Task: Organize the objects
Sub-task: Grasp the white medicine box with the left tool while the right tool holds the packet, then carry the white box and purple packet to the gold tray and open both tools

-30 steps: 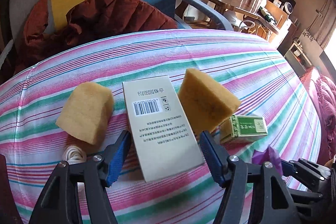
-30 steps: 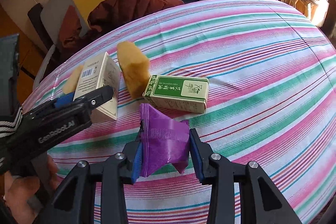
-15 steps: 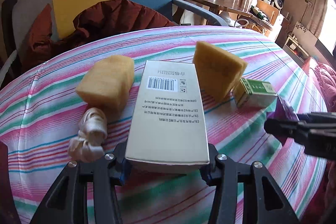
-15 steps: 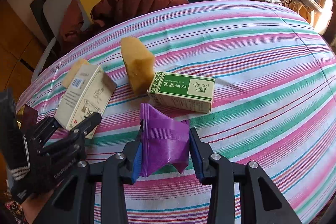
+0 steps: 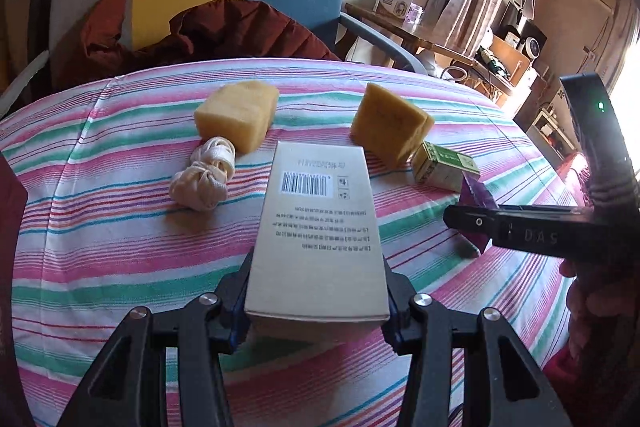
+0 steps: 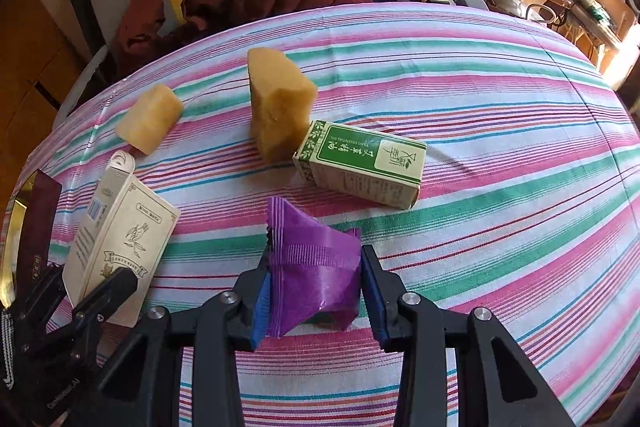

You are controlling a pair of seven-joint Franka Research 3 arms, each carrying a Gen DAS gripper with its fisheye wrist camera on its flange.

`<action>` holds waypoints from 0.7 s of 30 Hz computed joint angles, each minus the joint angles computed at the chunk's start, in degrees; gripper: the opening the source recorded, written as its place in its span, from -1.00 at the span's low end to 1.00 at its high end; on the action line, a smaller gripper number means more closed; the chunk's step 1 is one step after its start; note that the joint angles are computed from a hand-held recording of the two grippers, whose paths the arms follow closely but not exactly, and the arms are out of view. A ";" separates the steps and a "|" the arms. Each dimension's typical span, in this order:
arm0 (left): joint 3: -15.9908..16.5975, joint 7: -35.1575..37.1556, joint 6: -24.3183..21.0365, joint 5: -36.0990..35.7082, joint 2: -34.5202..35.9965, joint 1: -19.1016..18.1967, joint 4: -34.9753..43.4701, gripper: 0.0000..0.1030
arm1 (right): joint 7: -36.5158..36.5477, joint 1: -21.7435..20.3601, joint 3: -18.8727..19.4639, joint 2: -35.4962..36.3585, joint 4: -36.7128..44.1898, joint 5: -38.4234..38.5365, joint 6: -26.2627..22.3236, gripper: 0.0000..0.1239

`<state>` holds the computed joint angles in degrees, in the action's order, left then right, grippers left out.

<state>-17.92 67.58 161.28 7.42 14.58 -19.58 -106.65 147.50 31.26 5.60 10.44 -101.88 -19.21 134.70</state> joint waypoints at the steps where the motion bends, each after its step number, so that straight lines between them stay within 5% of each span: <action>1: -0.25 0.76 -0.96 -0.24 0.86 0.09 1.34 0.00 | -0.09 0.06 0.00 0.01 0.05 -0.23 0.02 -0.36; 4: 0.79 1.01 -4.08 2.46 2.93 -1.19 4.14 0.00 | 0.00 0.26 -0.05 -0.02 0.10 -0.93 0.06 -0.36; 9: 0.28 1.87 -0.65 1.79 1.64 -0.28 0.95 -0.01 | 1.04 0.43 -0.10 -0.15 0.03 -2.15 0.54 -0.37; 21: -3.97 15.74 6.94 -20.06 -9.91 5.79 -12.70 -0.01 | -1.09 0.35 0.06 0.65 0.60 -1.40 1.90 -0.37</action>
<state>-21.90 83.32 168.23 -12.64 4.67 -13.79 -119.35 146.41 31.60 5.66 11.09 -101.28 -20.61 136.60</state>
